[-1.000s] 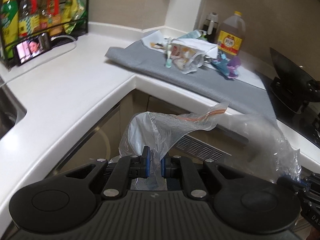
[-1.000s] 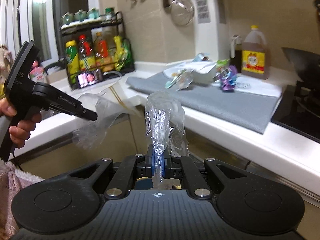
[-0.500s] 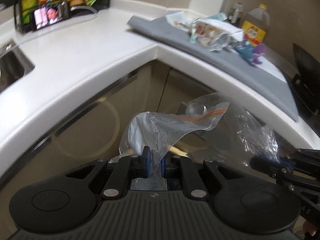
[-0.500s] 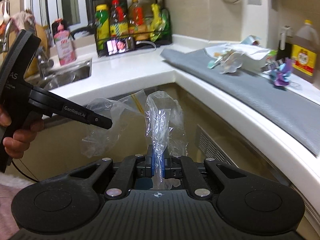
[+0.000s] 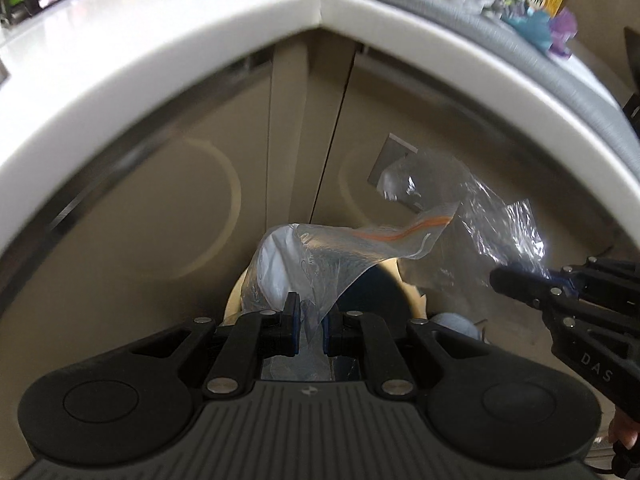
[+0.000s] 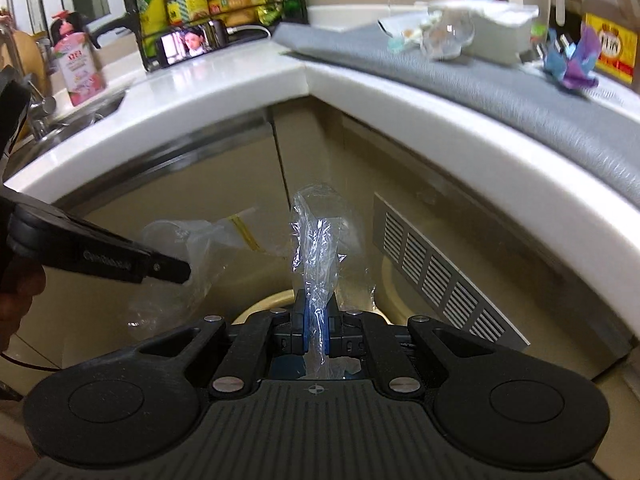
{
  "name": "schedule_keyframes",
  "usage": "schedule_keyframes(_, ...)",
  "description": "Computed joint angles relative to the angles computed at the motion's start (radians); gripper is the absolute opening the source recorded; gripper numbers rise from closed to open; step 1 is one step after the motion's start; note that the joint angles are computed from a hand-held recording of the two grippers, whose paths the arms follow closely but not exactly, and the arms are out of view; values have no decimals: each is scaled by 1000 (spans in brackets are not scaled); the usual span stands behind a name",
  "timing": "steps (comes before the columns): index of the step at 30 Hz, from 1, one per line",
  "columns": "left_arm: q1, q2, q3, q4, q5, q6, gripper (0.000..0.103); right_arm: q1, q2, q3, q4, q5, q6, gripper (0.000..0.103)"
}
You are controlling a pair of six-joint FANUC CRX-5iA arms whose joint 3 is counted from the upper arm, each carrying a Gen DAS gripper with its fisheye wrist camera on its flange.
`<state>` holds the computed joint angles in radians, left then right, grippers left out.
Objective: Collect trash
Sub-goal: 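Open both tools over the bin to drop the plastic bags inside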
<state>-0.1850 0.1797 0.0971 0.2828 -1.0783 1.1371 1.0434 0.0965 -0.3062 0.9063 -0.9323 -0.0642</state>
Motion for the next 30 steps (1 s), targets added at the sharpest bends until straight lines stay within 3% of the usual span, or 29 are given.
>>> schedule_keyframes(15, -70, 184, 142, -163, -77, 105, 11, -94, 114, 58, -150, 81, 108, 7)
schedule_keyframes(30, -108, 269, 232, -244, -151, 147, 11, -149, 212, 164, -325, 93, 273, 8)
